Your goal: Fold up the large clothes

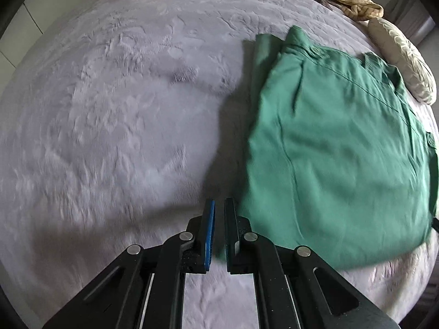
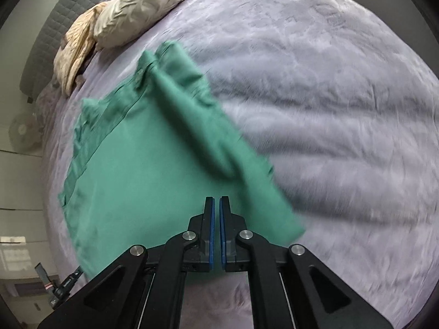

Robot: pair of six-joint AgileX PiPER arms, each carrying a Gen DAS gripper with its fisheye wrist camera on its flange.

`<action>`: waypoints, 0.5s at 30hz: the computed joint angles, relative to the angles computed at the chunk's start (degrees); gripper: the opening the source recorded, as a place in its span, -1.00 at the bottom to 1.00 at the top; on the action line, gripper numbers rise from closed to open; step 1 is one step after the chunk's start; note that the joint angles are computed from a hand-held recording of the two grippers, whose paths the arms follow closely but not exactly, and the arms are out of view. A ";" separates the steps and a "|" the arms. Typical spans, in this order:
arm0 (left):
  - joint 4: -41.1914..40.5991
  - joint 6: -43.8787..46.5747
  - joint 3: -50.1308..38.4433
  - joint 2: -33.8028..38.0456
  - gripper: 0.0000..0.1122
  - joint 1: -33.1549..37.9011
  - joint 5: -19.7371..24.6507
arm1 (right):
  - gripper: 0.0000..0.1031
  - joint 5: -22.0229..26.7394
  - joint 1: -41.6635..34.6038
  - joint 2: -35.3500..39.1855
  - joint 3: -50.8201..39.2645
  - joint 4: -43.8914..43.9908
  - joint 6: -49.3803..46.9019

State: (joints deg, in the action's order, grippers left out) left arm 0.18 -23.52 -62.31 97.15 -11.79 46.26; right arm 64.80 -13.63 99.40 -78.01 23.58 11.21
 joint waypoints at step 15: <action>-2.17 -7.43 10.22 -9.85 -0.88 -10.33 5.24 | -0.92 2.70 15.03 -8.33 10.11 5.37 6.69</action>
State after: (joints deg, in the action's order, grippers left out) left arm -1.98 -30.96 -52.09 87.29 -22.13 51.50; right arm 67.50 1.39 91.07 -67.89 28.95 17.89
